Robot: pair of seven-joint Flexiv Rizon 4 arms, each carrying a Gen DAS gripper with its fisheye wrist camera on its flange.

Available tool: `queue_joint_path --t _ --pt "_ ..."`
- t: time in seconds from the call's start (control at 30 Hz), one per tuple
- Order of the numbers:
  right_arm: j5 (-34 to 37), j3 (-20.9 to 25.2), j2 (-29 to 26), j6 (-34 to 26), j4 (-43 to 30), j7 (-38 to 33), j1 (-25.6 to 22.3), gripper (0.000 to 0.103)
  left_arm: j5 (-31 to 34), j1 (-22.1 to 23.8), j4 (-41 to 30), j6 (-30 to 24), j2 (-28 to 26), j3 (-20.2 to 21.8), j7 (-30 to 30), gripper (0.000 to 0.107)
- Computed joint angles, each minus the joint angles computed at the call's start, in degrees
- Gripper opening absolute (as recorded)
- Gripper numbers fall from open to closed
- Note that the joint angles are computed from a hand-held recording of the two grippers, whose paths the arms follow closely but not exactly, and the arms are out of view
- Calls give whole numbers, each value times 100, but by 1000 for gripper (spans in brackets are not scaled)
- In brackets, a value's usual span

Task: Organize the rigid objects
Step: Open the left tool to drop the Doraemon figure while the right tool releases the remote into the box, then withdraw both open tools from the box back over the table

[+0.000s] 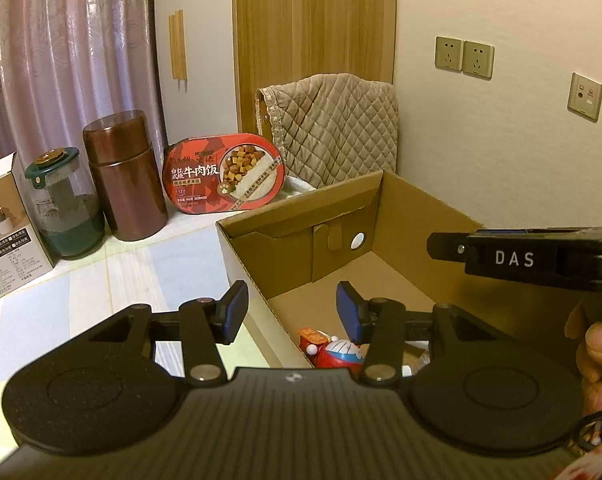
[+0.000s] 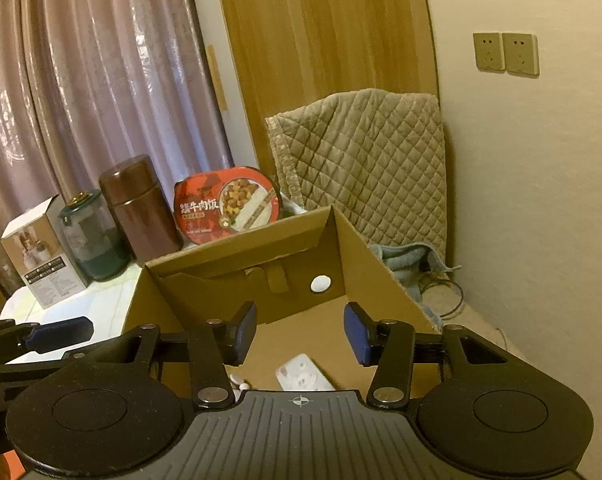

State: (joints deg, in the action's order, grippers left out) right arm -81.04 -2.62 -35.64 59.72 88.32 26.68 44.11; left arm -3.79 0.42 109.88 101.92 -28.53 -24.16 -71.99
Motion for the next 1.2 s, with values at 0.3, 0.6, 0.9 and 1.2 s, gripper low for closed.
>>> queue_joint_path --t 0.3,0.6,0.9,1.2 --pt "90 -7 -32 36 -43 -96 33 46 13 15 12 4 11 -7 -9 43" --pt "61 -29 -30 -63 -74 -58 93 46 43 162 106 19 121 -109 -18 43" --pt "-585 -101 40 -224 -163 649 214 46 178 669 402 93 392 -400 -99 44" --pt "-1368 -13 -245 -212 -871 934 418 47 242 1572 1081 257 1054 -474 -402 59"
